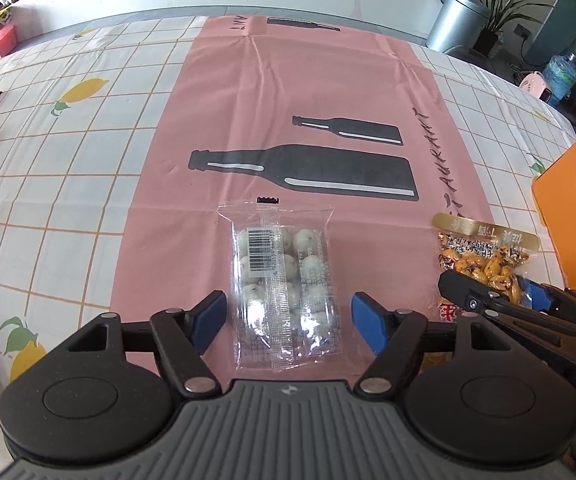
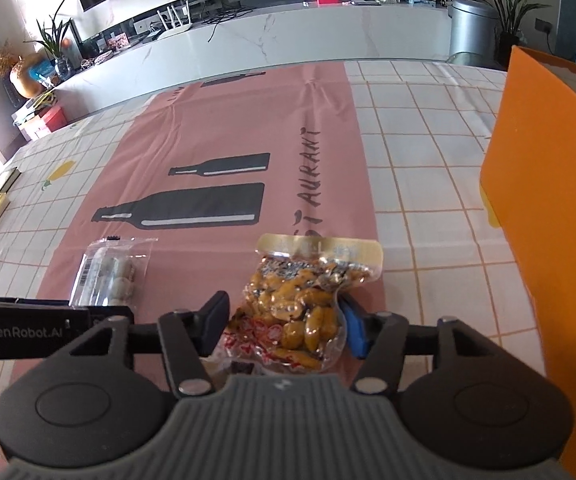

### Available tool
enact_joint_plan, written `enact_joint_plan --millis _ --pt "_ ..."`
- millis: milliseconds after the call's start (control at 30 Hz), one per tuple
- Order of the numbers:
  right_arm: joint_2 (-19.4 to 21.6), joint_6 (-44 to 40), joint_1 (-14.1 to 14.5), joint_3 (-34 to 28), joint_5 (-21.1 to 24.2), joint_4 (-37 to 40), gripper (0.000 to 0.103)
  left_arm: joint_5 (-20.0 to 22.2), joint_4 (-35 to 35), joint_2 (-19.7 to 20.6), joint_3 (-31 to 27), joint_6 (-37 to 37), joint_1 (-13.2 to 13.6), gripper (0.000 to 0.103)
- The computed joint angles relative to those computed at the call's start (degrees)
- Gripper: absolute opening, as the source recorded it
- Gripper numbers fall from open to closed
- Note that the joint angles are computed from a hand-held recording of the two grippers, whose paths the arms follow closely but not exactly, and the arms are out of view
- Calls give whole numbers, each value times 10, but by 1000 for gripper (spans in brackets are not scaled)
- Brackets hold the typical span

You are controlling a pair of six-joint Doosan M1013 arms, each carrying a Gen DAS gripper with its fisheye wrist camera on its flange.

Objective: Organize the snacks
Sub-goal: 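Grasp the orange peanut snack bag with the right tool while the left tool holds its bag, then carry the white-ball bag and peanut bag over the orange box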

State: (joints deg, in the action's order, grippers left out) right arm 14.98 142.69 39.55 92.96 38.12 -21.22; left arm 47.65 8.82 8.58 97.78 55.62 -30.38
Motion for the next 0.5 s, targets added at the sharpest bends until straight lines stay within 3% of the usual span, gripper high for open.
enact_joint_plan --millis 67,267,300,333,367,433,500 --pt "-4 6 -4 5 -12 10 47 3 8 2 -2 -8 -2 85" --pt "-17 9 -8 15 -23 40 43 14 40 8 -7 -24 -11 87" --pt "-20 11 -8 17 -26 39 40 16 44 10 -8 -26 -13 88" --pt "-24 21 -8 21 -35 31 30 20 50 11 -10 -29 -16 88" --pt "-28 20 -10 25 -48 35 30 24 57 13 -12 -34 -18 88" --pt "-28 10 -8 18 -34 29 30 23 65 14 -12 -37 -21 82" --pt "-28 7 -6 16 -25 22 30 27 85 14 -12 -51 -25 66"
